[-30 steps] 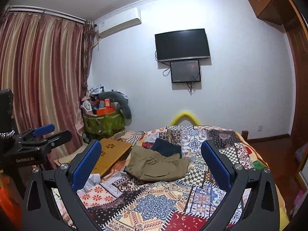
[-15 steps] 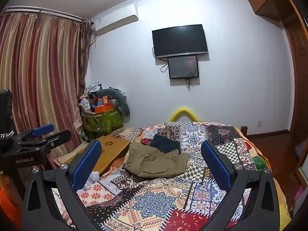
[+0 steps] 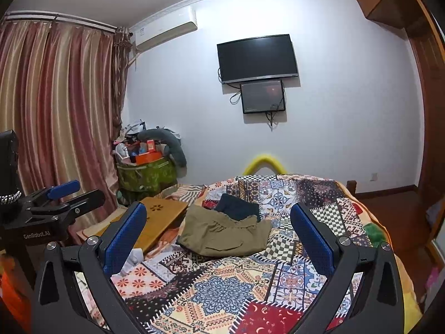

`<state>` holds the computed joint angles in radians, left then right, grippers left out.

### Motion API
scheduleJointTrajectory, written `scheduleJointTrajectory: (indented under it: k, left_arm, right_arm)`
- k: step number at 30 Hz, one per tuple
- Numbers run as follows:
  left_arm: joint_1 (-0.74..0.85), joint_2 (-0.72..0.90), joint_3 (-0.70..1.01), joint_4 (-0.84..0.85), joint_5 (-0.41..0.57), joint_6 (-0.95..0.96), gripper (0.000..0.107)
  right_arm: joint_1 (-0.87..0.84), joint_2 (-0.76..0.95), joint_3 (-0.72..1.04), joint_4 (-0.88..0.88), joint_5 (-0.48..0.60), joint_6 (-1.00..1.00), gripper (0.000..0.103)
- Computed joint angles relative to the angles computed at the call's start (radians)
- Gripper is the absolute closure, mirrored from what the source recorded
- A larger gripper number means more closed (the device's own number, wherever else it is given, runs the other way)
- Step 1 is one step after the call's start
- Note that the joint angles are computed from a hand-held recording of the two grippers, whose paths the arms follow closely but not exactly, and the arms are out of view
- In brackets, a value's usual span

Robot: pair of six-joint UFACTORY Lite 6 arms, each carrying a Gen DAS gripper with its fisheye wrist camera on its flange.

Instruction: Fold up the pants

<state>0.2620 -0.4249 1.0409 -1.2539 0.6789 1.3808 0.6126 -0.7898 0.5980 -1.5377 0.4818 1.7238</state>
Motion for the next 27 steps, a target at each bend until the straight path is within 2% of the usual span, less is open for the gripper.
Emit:
scheduleJointTrajectory:
  k: [27]
  left_arm:
    - [-0.007, 0.000, -0.002, 0.001, 0.030, 0.019, 0.004]
  right_arm:
    - [-0.006, -0.003, 0.001, 0.006, 0.003, -0.008, 0.000]
